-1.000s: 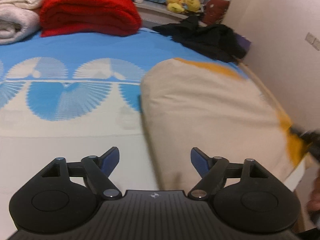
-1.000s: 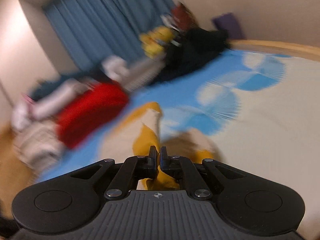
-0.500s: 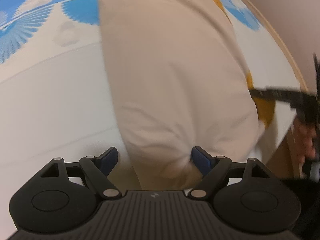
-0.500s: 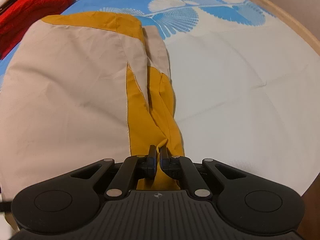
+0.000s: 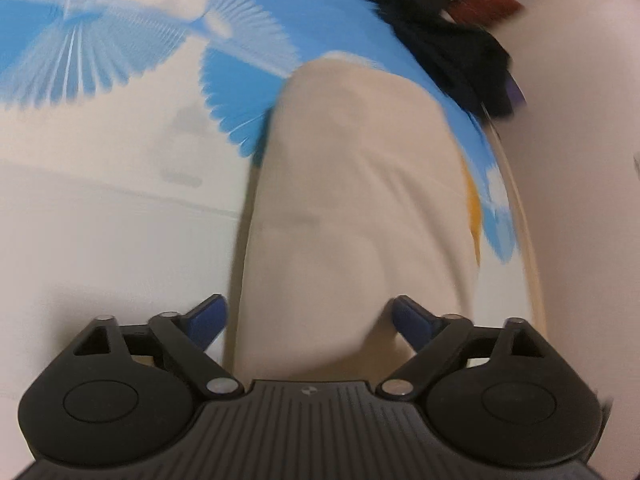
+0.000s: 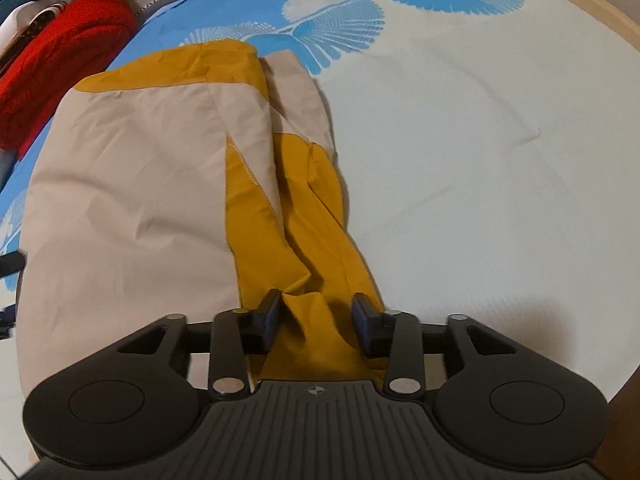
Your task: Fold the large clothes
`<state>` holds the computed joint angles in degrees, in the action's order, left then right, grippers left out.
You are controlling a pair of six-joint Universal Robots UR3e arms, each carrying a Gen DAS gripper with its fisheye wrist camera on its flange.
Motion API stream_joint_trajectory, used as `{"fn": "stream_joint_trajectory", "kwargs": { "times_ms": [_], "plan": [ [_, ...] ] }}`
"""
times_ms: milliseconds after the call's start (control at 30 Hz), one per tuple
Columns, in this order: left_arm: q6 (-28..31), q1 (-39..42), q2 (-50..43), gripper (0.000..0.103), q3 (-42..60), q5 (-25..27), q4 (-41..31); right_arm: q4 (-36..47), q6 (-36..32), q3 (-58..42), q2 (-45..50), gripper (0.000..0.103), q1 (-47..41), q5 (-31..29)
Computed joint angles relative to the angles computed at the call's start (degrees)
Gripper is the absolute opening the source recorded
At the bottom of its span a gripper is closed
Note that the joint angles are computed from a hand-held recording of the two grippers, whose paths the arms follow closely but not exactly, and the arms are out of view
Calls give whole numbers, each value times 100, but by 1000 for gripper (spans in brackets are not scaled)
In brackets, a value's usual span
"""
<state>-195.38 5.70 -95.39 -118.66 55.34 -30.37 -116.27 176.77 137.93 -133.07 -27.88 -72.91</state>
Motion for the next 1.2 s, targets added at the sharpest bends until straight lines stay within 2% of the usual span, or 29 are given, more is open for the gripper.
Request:
{"fn": "stream_joint_trajectory", "kwargs": {
  "times_ms": [100, 167, 200, 233, 267, 333, 433, 500, 567, 700, 767, 800, 833, 900, 933, 967, 1033, 1100, 1133, 1167, 1200],
  "plan": [
    [-513, 65, -757, 100, -99, -588, 936, 47, 37, -4, 69, 44, -32, 56],
    [-543, -24, -979, 97, 19, -512, 1229, -140, 96, 1, 246, 42, 72, 13],
    [-594, -77, -1022, 89, -19, -443, 1457, -243, 139, -9, 312, 31, 185, -39],
    [-639, -167, -1043, 75, -35, -287, 1688, -206, 70, -8, 284, 15, 167, 52],
    [-621, -278, -1011, 67, -34, -83, 1837, -246, 50, -9, 330, 12, 172, 173],
    [-455, -473, -872, 42, 26, 215, 2023, -673, 299, -56, 591, 7, 592, -31],
    [-340, -537, -450, 34, 66, 310, 2061, -1339, 964, -199, 1122, 6, 1295, -395],
    [-175, -474, -33, 34, 98, 432, 1876, -1840, 1472, -304, 1460, 5, 1681, -443],
    [11, -140, 430, 34, -24, 332, 1631, -2416, 1935, -442, 1850, 5, 2141, -519],
    [1136, 1214, 1335, 35, -22, -104, 445, -3774, 2882, -1058, 3045, 4, 3370, -849],
    [1608, 1820, 1378, 44, 175, -215, -88, -4413, 3180, -1412, 3640, 4, 3878, -976],
    [1785, 2088, 1371, 55, 179, -210, -170, -4614, 3286, -1656, 3962, 4, 4162, -1128],
    [1930, 2328, 1435, 64, 108, -85, -144, -4607, 3333, -1981, 4296, 4, 4465, -1362],
    [2263, 2707, 1626, 67, 23, 285, -327, -4378, 3343, -2549, 4875, 4, 4879, -1651],
    [2575, 2995, 1862, 67, 13, 206, -756, -4325, 3355, -2700, 5023, 4, 4964, -1641],
    [2979, 3310, 2136, 67, 69, -6, -1429, -4253, 3357, -2880, 5157, 4, 5049, -1676],
    [3939, 3825, 2562, 67, 275, -473, -2989, -3925, 3286, -3261, 5386, 4, 5290, -2159],
    [4951, 4048, 2791, 67, 393, -659, -4142, -3723, 3504, -3351, 5423, 4, 5284, -2200],
    [5282, 3970, 2827, 67, 372, -422, -4378, -3693, 3617, -3352, 5420, 4, 5243, -2148],
    [5381, 3691, 2722, 67, 252, 132, -4206, -3634, 3683, -3451, 5488, 5, 5272, -2161],
    [5355, 3444, 2679, 75, -3, 568, -3875, -3561, 3688, -3500, 5506, 6, 5297, -2196]
  ]
}}
